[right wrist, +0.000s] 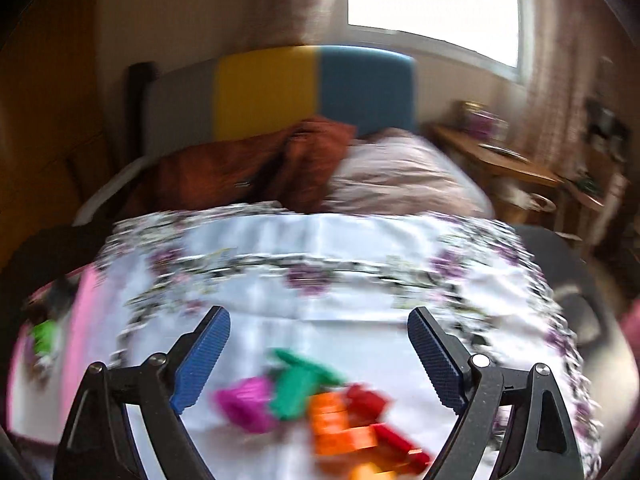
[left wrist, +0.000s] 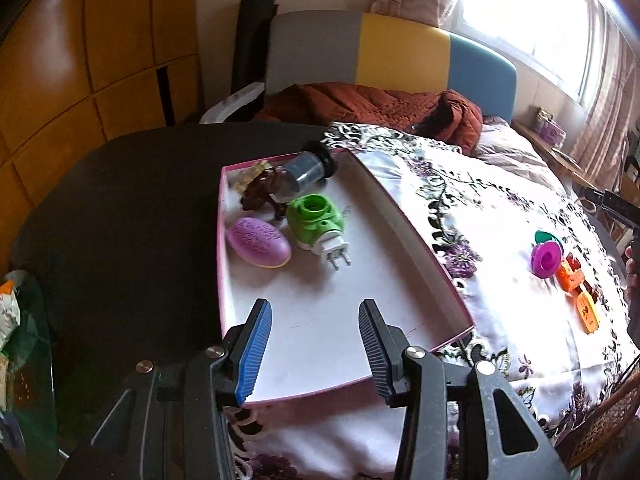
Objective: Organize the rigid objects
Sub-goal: 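Move the right gripper back toward the remaining toys on the cloth, then grasp the magenta spool with the left gripper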
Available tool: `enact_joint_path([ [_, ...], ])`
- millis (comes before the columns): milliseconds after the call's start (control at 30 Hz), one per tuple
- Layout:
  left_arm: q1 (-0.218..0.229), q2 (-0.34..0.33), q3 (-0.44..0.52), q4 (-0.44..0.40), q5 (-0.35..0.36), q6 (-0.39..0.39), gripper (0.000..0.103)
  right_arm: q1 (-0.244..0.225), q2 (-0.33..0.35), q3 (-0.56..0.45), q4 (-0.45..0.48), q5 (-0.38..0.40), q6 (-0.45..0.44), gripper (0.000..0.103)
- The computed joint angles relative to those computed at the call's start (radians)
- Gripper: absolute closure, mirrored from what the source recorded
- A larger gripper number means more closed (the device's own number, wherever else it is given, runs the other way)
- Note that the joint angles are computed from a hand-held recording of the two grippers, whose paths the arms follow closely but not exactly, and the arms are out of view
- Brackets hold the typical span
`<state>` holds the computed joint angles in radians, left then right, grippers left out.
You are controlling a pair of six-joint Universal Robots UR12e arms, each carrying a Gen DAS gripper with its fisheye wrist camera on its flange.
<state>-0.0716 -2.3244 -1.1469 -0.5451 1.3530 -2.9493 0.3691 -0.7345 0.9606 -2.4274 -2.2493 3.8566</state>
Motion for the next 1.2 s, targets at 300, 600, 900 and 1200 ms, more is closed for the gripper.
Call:
enact_joint_path([
  [300, -0.035, -0.02, 0.056, -0.089, -0.08, 0.087, 0.057, -0.052, -0.1, 0.182, 0.022, 0.05, 0.433, 0.012],
  [600, -0.089, -0.063, 0.151, -0.261, -0.192, 0.199, 0.057, -0.06, -0.118, 0.221, -0.019, 0.099, 0.497, 0.01],
  [900, -0.15, -0.145, 0.304, -0.446, -0.273, 0.272, 0.043, -0.065, -0.123, 0.233, -0.037, 0.119, 0.509, 0.008],
  [1200, -0.191, -0.262, 0.502, -0.555, -0.329, 0.279, 0.021, -0.07, -0.122, 0.236, -0.057, 0.151, 0.499, 0.007],
])
